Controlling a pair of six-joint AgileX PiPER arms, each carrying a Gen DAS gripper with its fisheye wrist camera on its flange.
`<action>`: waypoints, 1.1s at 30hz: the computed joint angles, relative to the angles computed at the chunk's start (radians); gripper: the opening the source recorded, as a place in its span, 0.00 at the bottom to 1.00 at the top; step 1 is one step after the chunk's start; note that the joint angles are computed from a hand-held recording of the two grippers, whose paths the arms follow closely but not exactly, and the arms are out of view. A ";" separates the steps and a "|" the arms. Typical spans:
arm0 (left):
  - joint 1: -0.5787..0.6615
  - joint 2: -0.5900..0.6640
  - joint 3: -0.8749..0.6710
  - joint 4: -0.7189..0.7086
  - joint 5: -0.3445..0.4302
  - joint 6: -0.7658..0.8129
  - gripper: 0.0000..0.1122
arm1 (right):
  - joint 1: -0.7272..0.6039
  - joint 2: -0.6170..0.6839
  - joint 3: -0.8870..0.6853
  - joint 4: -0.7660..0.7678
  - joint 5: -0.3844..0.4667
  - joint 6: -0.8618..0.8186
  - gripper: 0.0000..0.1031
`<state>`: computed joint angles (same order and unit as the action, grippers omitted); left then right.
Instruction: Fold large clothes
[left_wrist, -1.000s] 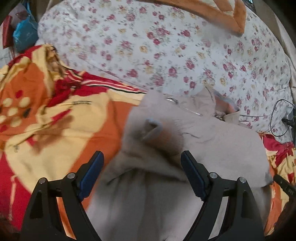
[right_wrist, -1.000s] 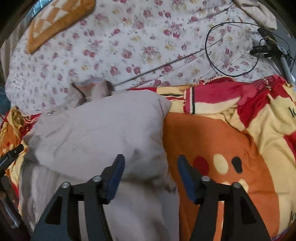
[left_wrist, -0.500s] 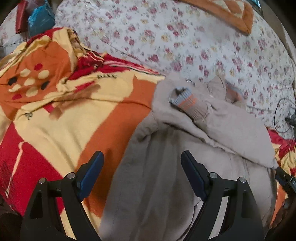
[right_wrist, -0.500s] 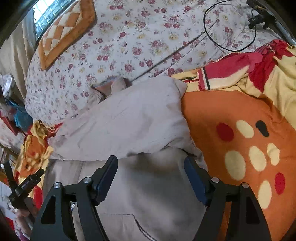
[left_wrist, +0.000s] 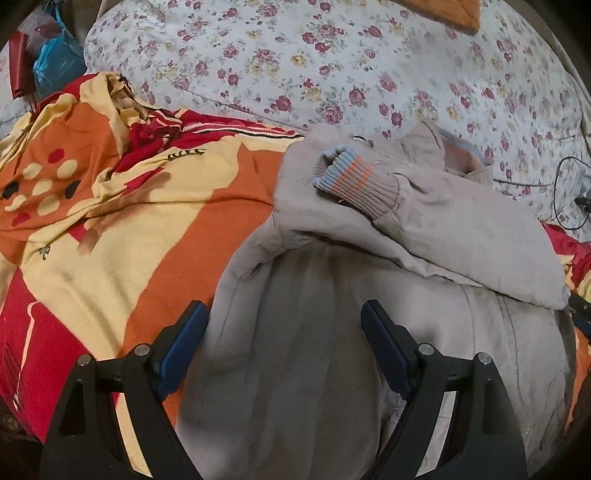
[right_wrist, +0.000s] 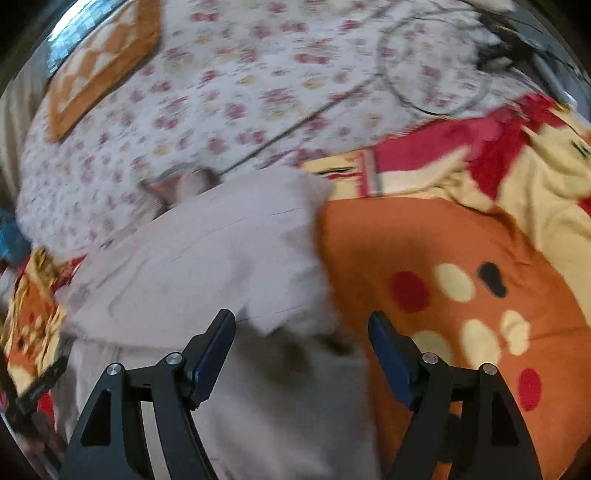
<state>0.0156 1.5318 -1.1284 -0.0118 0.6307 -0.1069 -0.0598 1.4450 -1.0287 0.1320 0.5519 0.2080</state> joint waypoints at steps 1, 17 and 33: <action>0.002 0.004 -0.005 -0.005 0.004 0.001 0.76 | -0.016 0.000 0.000 0.002 0.000 0.011 0.74; -0.022 0.021 -0.017 0.051 0.005 -0.047 0.76 | 0.074 0.110 -0.051 -0.372 0.022 0.269 0.59; -0.045 0.005 0.001 0.132 -0.022 -0.102 0.76 | 0.031 -0.016 0.028 -0.188 -0.075 0.172 0.66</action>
<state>-0.0290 1.5367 -1.1278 0.1205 0.6090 -0.2093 -0.0285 1.4292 -1.0004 -0.0556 0.4770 0.3796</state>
